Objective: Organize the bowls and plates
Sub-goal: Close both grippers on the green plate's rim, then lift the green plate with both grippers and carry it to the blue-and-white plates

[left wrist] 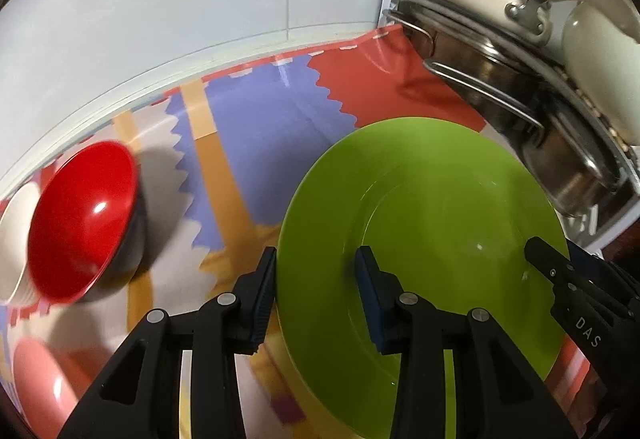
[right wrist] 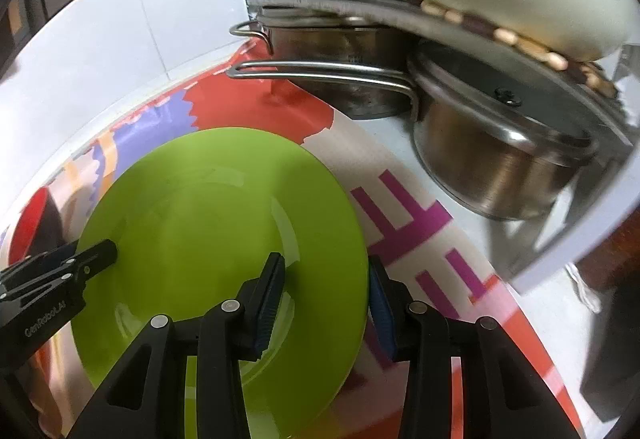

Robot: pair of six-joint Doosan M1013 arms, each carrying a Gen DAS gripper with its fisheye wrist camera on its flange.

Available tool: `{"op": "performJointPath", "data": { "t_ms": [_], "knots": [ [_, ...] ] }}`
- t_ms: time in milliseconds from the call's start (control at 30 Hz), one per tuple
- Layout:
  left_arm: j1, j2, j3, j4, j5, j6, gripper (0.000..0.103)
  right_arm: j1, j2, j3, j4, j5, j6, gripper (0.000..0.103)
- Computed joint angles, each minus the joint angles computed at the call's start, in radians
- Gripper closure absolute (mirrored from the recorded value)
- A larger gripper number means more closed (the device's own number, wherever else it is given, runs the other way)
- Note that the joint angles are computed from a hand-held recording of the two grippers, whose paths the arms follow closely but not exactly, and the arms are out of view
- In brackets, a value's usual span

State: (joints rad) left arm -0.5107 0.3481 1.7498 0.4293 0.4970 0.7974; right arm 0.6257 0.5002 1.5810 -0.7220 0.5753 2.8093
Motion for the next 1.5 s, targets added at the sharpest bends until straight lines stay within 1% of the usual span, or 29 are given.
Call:
{"op": "performJointPath", "data": {
  "t_ms": [133,267,367,433,533,600,767,867,1033,1267,1400,1500],
  "knots": [
    [-0.001,-0.050,0.053,0.015,-0.023,-0.043,0.065,0.030,-0.027,0.019,-0.046,0.026,0.034,0.061],
    [0.000,-0.106,0.113,0.030,-0.035,-0.083,0.065,0.064,-0.051,0.030,-0.052,0.056,0.036,0.061],
    [0.002,-0.152,0.161,0.059,-0.051,-0.143,0.065,0.098,-0.064,0.033,-0.075,0.080,0.054,0.061],
    [0.007,-0.182,0.188,0.060,-0.062,-0.157,0.065,0.124,-0.072,0.034,-0.098,0.099,0.075,0.061],
    [0.012,-0.228,0.227,0.086,-0.067,-0.189,0.065,0.158,-0.087,0.040,-0.130,0.124,0.105,0.061],
    [0.019,-0.260,0.252,0.087,-0.067,-0.189,0.065,0.174,-0.093,0.041,-0.140,0.133,0.111,0.061],
    [0.035,-0.339,0.316,0.126,-0.064,-0.238,0.065,0.226,-0.097,0.030,-0.174,0.162,0.131,0.061],
    [0.056,-0.391,0.356,0.119,-0.060,-0.229,0.065,0.259,-0.095,0.020,-0.188,0.178,0.144,0.061],
    [0.089,-0.459,0.402,0.082,-0.038,-0.195,0.065,0.316,-0.084,-0.006,-0.199,0.208,0.158,0.061],
    [0.144,-0.558,0.467,0.062,-0.006,-0.155,0.065,0.377,-0.063,-0.048,-0.178,0.225,0.140,0.061],
    [0.187,-0.620,0.505,0.046,0.013,-0.127,0.065,0.417,-0.043,-0.083,-0.185,0.241,0.123,0.061],
    [0.220,-0.664,0.531,0.041,0.031,-0.110,0.065,0.442,-0.028,-0.110,-0.180,0.239,0.107,0.061]
  ]
}}
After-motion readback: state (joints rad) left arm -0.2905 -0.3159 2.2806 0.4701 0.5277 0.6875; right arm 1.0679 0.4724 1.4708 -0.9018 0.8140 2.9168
